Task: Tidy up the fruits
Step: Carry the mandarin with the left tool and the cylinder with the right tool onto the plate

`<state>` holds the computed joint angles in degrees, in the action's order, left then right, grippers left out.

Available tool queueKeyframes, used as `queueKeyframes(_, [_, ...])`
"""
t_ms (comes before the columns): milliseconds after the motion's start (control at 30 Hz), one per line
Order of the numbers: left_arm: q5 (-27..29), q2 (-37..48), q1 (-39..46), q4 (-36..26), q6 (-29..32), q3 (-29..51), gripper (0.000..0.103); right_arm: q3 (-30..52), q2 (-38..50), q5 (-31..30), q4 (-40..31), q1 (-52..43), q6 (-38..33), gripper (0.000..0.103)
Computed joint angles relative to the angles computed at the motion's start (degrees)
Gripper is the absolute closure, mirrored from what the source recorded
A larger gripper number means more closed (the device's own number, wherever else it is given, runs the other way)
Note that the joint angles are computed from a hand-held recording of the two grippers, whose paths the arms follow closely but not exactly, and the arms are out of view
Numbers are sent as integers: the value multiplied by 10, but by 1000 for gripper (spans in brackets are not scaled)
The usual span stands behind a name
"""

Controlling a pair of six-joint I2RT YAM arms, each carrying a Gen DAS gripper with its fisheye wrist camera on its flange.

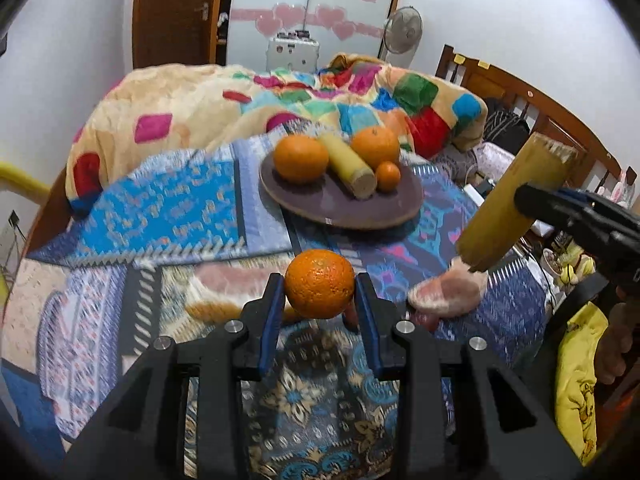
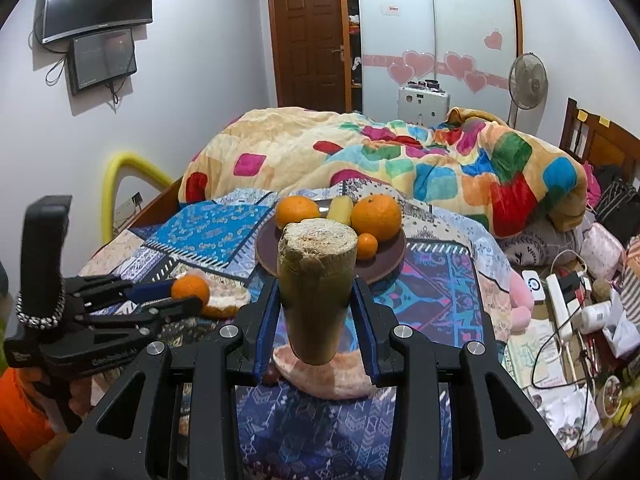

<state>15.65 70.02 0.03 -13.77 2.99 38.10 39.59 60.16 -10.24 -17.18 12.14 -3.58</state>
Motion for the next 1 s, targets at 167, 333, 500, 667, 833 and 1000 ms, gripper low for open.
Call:
queueKeyframes(167, [-7,28,4,5,5,39,68,19,29,3,15,5,1,70])
queueKeyframes(333, [-10,62,7,17,11,70,68,37,64,4,35,12,0,70])
queueKeyframes(500, [-17,105,4,31,18,101,68,58,106,9,53,22,0,70])
queueKeyframes(667, [-26,148,3,44,14,128,68,81,153,3,66,28,1,70])
queueKeyframes(833, [-31,188,5,48,17,156,68,105,199,6,72,38,-2,70])
queueKeyframes(1000, [-33,219,2,45,24,178,68,125,238,10,83,47,-4,70])
